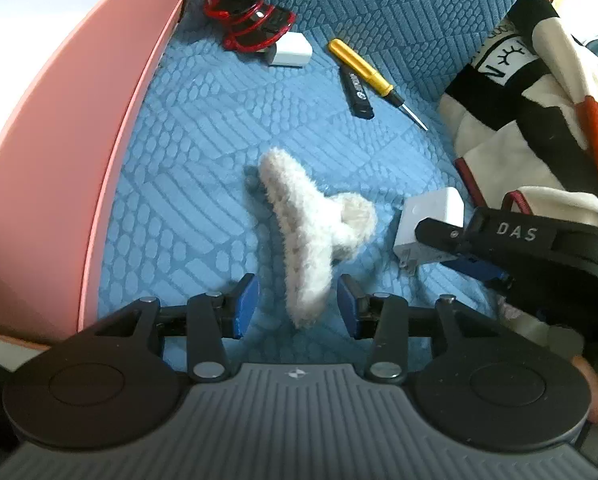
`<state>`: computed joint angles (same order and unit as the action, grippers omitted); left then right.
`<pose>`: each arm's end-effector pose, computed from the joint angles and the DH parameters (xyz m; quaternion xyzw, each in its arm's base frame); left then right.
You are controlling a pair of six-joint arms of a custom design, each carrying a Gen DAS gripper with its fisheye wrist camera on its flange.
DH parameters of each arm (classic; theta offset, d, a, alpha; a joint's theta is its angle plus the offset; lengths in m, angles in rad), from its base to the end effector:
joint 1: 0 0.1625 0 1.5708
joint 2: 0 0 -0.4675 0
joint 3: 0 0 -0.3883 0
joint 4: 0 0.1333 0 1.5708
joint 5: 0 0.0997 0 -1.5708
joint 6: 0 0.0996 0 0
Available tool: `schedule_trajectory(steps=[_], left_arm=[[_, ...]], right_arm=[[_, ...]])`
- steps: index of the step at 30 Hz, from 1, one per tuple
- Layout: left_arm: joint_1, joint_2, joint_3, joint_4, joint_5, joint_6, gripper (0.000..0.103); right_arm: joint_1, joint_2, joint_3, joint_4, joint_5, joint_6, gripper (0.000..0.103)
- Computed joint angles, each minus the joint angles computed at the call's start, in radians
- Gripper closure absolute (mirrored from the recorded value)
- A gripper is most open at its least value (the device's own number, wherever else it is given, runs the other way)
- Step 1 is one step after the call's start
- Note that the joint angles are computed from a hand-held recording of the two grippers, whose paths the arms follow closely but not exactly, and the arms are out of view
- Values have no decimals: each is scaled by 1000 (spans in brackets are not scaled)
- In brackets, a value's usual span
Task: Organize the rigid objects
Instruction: 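Lift the plush toy with the left gripper while the right gripper lifts the charger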
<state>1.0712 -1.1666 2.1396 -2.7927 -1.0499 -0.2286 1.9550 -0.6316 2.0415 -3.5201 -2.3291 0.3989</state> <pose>-0.0888 -0.5443 0.2122 0.0978 0.9543 -0.2031 0.1961 0.2708 -0.4969 0.0444 -0.1052 -0.8946 0.3649 0.2353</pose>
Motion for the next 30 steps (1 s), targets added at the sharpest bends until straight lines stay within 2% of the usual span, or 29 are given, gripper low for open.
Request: schedule_trajectory(steps=[7, 12, 16, 19, 23, 30], left_arm=[[-5, 21, -9, -41, 3, 25, 53], [1, 38, -13, -94, -1, 37, 45], [-3, 64, -15, -148, 31, 64, 40], [-2, 87, -16, -209, 34, 110, 39], [-17, 127, -9, -308, 79, 207, 34], [-7, 117, -16, -251, 50, 155, 34]], right_arm=[[-23, 13, -17, 1, 10, 28, 70], [-5, 30, -36, -44, -40, -60, 71], [2, 30, -40, -55, -66, -94, 71], [0, 24, -34, -53, -69, -88, 71], [-1, 25, -35, -30, -83, -77, 71], [-6, 25, -37, -25, -88, -53, 71]])
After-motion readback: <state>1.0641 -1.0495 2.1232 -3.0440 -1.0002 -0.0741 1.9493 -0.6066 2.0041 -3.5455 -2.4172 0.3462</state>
